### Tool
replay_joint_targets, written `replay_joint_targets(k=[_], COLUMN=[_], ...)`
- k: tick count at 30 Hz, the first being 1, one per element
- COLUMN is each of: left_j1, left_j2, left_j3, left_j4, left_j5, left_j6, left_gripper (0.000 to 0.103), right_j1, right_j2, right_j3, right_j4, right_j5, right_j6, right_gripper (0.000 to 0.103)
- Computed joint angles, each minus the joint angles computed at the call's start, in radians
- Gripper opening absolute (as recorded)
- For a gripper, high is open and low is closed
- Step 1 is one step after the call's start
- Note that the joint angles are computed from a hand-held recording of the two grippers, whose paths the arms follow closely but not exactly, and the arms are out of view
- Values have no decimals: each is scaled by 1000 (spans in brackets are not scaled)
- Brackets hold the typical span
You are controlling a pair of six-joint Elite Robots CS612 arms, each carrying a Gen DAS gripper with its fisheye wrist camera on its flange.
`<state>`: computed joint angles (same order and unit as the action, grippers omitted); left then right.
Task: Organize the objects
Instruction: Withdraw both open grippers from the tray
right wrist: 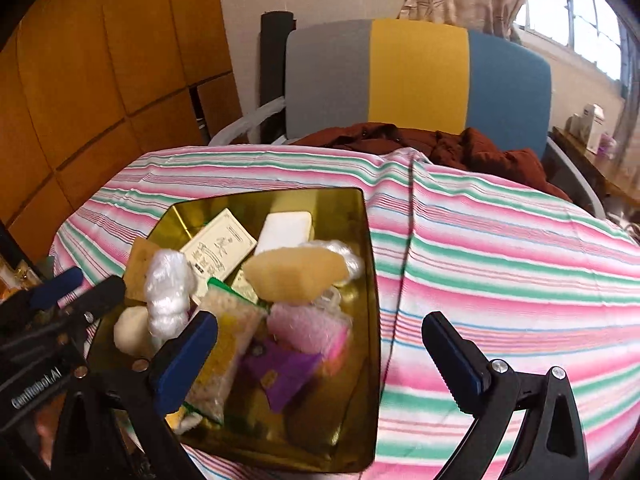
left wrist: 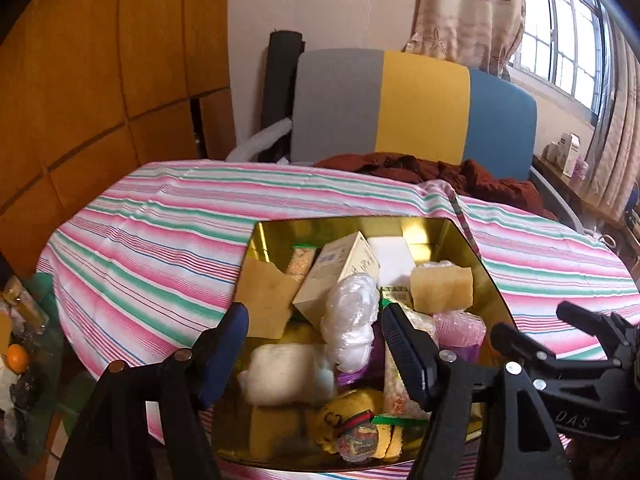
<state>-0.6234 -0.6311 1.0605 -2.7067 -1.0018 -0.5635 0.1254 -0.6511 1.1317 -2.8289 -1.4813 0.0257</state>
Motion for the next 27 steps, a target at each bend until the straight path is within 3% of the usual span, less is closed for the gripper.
replay_joint_targets(k=[4,9,18,20,27], left_j1=[-16,-23,-16,-14,-7], left_j2=[-5,-15,-26,-27,-24], left_j3=[12,33,67,69,63], left_j4=[-23,-37,-118,-123,-96], left_j5=[87,110,54,39,-16], left_j6=[10,-12,-23,-16,-25], left_gripper=[71,70,67,56,49], right_j1=[2,3,6,6,12], right_j2=[-9,-20,-30,-31,-30], right_j3=[21,43,63,65,63], right_j4=[-7,-30,-54,-56,-60], right_j5=[-15,-10,-4,-3,-3], right_j6=[7,1,-11,-11,-26], right_gripper=[103,103,103,103,103])
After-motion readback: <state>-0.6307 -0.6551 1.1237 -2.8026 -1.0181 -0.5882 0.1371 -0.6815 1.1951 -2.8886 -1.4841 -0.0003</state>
